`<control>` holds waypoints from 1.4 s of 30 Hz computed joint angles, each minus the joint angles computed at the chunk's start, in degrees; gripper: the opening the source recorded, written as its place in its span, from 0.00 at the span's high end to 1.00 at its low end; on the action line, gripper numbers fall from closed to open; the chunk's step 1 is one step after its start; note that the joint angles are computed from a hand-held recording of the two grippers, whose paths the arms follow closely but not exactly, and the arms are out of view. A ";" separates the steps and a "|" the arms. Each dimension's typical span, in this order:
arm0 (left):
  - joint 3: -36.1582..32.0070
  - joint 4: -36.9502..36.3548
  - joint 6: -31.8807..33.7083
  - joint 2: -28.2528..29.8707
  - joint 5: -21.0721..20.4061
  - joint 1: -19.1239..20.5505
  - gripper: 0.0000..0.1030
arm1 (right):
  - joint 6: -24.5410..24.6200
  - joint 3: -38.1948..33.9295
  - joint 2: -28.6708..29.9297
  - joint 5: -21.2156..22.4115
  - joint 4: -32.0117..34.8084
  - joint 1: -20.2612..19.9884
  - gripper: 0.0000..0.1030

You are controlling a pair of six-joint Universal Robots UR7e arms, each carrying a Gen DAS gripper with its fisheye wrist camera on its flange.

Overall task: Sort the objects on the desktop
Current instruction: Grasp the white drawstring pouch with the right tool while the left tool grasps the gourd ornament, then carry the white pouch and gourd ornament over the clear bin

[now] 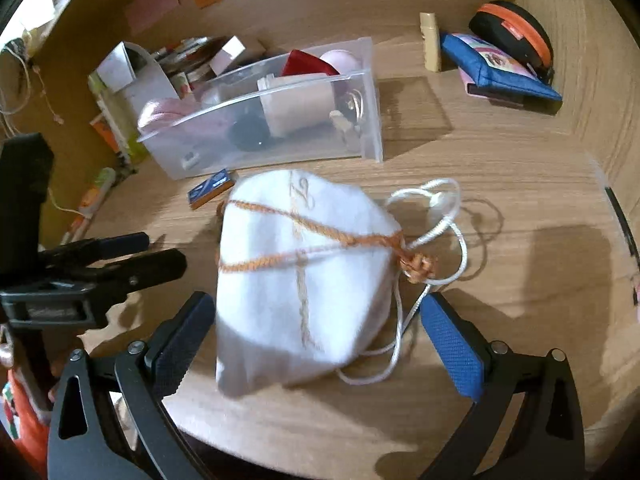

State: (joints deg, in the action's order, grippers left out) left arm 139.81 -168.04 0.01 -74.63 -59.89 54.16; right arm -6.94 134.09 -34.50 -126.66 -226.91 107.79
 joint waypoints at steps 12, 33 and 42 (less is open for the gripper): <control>-1.49 -1.48 4.03 6.57 0.61 -3.23 0.34 | -7.94 2.95 -0.14 0.54 -5.72 -1.08 0.44; -1.28 -8.32 6.30 13.59 4.68 -7.85 0.85 | -10.06 5.56 -3.03 4.45 -7.17 -3.63 0.48; 0.29 -10.02 4.30 9.12 5.66 -9.44 0.85 | -11.82 3.00 -4.95 3.46 -5.56 -1.15 0.48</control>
State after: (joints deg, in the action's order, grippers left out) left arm 140.10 -178.06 4.32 -65.52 -54.23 44.73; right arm -18.76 137.09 -39.46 -123.20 -232.47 106.65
